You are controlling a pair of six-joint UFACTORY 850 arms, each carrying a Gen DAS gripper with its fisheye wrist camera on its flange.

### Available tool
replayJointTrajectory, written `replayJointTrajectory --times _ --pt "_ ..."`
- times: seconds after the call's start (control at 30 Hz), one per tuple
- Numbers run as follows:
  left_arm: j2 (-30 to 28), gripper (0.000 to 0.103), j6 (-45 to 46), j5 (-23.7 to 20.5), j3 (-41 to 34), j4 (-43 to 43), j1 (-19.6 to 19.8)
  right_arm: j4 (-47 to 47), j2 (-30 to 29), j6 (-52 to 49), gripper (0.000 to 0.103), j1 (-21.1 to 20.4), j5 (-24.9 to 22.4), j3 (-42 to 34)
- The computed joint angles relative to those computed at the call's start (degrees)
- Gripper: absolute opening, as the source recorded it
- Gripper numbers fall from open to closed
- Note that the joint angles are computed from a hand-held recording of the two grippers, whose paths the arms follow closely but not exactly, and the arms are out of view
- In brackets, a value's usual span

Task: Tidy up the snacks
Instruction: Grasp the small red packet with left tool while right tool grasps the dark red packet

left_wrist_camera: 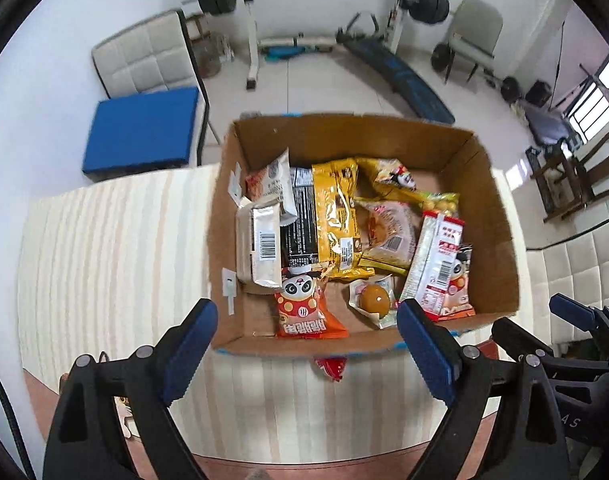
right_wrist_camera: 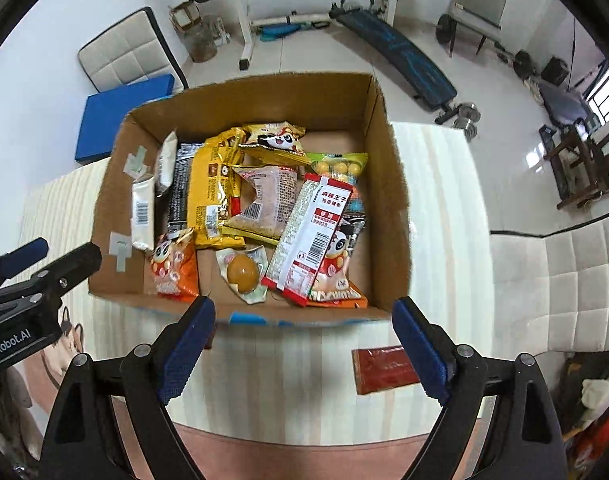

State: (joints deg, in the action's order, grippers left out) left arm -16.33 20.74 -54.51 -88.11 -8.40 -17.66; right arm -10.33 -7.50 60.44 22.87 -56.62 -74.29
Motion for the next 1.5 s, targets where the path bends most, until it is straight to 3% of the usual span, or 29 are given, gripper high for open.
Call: replayJointTrajectory --times 0.5,0.8,1.1,1.27,1.37,1.5 --pt "13.31 0.092 3.40 5.61 9.77 -5.41 3.14 -11.10 7.18 12.14 0.092 9.75 -4.81 0.56" --pt "16.00 0.092 3.31 6.77 13.37 -5.84 3.59 -11.38 10.26 17.12 0.092 11.48 -3.95 3.11" --pt "9.23 0.092 -1.11 3.77 16.41 -1.81 2.63 -1.94 15.94 21.03 0.092 5.58 1.91 17.41" --pt "3.76 0.086 -2.74 1.81 16.91 -2.25 1.16 7.59 18.08 19.05 0.092 0.16 11.19 28.27" --pt "1.59 0.086 -3.96 2.67 16.81 -2.11 0.21 11.60 17.73 18.60 0.092 -2.13 14.30 32.31" --pt "-1.37 0.086 -6.92 3.10 16.00 -0.47 -1.31 24.68 18.59 17.11 0.092 -6.95 21.99 38.58"
